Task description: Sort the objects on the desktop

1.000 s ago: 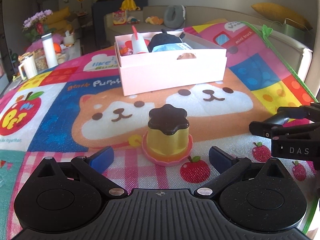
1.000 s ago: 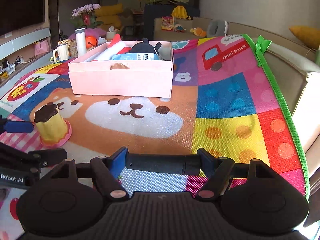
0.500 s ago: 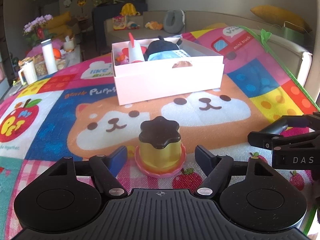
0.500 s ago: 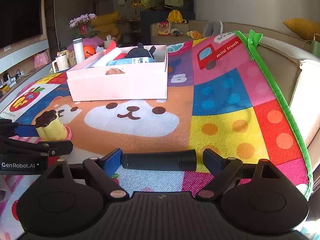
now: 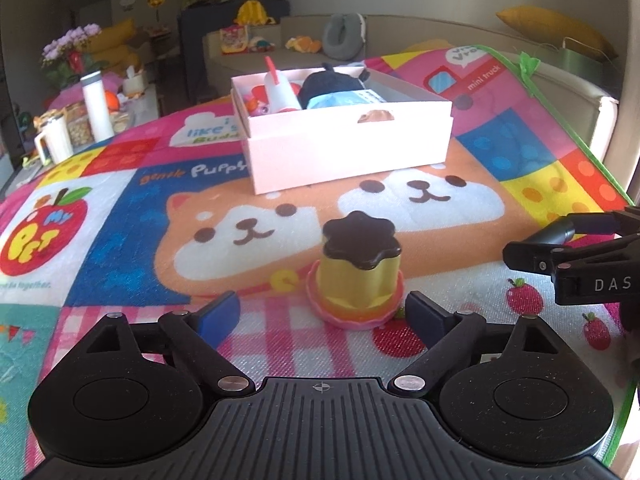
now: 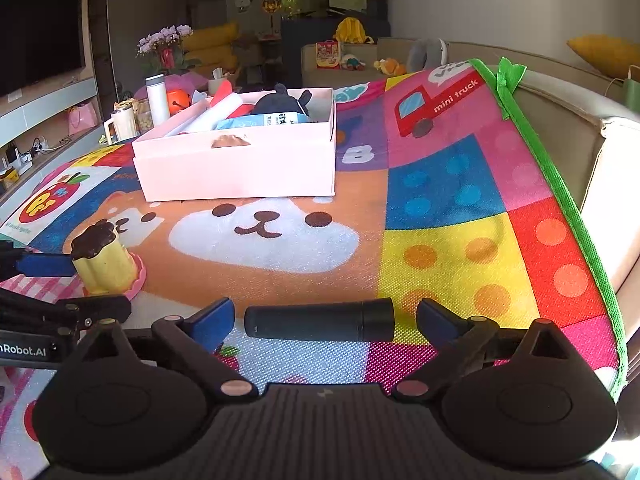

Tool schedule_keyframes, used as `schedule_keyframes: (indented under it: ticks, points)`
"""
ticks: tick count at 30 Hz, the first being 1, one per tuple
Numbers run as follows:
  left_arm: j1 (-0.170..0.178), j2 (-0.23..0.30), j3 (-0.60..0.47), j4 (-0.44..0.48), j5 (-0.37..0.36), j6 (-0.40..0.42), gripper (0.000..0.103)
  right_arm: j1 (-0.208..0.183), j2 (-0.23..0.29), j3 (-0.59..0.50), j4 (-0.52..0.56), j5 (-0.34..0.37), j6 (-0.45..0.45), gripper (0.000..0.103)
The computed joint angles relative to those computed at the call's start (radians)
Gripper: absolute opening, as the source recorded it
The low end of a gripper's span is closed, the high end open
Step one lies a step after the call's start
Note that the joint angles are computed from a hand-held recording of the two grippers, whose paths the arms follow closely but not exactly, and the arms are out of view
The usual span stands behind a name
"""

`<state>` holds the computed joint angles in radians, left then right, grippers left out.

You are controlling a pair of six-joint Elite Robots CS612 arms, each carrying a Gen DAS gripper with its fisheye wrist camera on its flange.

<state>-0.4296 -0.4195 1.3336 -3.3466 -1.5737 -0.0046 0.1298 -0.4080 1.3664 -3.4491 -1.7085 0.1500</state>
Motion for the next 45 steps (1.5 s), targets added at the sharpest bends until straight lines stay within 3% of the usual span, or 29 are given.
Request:
schedule_keyframes:
  ticks: [2, 7, 10, 14, 19, 21, 24, 26, 27, 30, 33, 36, 38, 39, 40, 43, 45]
  points:
    - [0.003, -0.005, 0.003, 0.01, -0.001, -0.021, 0.094, 0.0, 0.0, 0.0, -0.003, 0.001, 0.005, 0.1]
    - [0.017, -0.014, 0.002, -0.019, -0.11, -0.063, 0.094, -0.001, 0.0, 0.0, 0.0, 0.004, 0.007, 0.101]
    - [0.011, -0.014, -0.009, -0.054, -0.073, -0.082, 0.094, -0.001, 0.0, 0.0, -0.001, 0.002, 0.005, 0.102]
    - [0.001, -0.005, -0.036, -0.056, 0.051, -0.109, 0.095, -0.001, 0.001, 0.001, -0.01, 0.002, 0.002, 0.103]
    - [0.007, -0.005, -0.042, -0.02, 0.048, -0.096, 0.095, -0.002, 0.0, 0.003, -0.014, 0.006, 0.005, 0.103]
    - [0.003, -0.016, -0.025, -0.018, 0.058, -0.065, 0.097, 0.006, 0.0, 0.005, -0.029, -0.03, 0.002, 0.103]
    - [-0.003, -0.039, 0.023, -0.037, 0.08, -0.005, 0.101, 0.021, 0.002, 0.017, -0.129, -0.036, -0.106, 0.103]
    - [-0.005, -0.053, 0.058, -0.053, 0.09, 0.031, 0.101, 0.018, -0.011, 0.026, -0.137, 0.04, -0.128, 0.095]
    - [-0.004, -0.059, 0.072, -0.056, 0.094, 0.042, 0.102, 0.012, -0.022, 0.028, -0.11, 0.107, -0.118, 0.088]
    - [0.004, -0.073, 0.11, -0.054, 0.103, 0.05, 0.102, -0.002, -0.033, -0.002, -0.01, 0.262, -0.058, 0.078]
    - [0.019, -0.079, 0.131, -0.044, 0.086, 0.03, 0.103, 0.01, -0.014, -0.051, 0.015, 0.306, -0.068, 0.078]
    - [0.032, -0.078, 0.139, -0.048, 0.06, 0.007, 0.103, 0.042, 0.013, -0.111, 0.058, 0.264, -0.17, 0.079]
    - [0.039, -0.074, 0.137, -0.061, 0.042, -0.005, 0.103, 0.055, 0.022, -0.138, 0.102, 0.254, -0.219, 0.07]
    - [0.042, -0.071, 0.136, -0.069, 0.033, -0.014, 0.103, 0.062, 0.022, -0.149, 0.137, 0.244, -0.252, 0.049]
    - [0.046, -0.069, 0.134, -0.075, 0.024, -0.022, 0.103, 0.069, 0.022, -0.159, 0.169, 0.221, -0.287, 0.039]
    - [0.057, -0.061, 0.127, -0.089, -0.006, -0.041, 0.103, 0.082, 0.022, -0.163, 0.151, 0.128, -0.365, 0.038]
    - [0.063, -0.055, 0.119, -0.091, -0.021, -0.055, 0.103, 0.091, 0.023, -0.158, 0.098, 0.033, -0.473, 0.038]
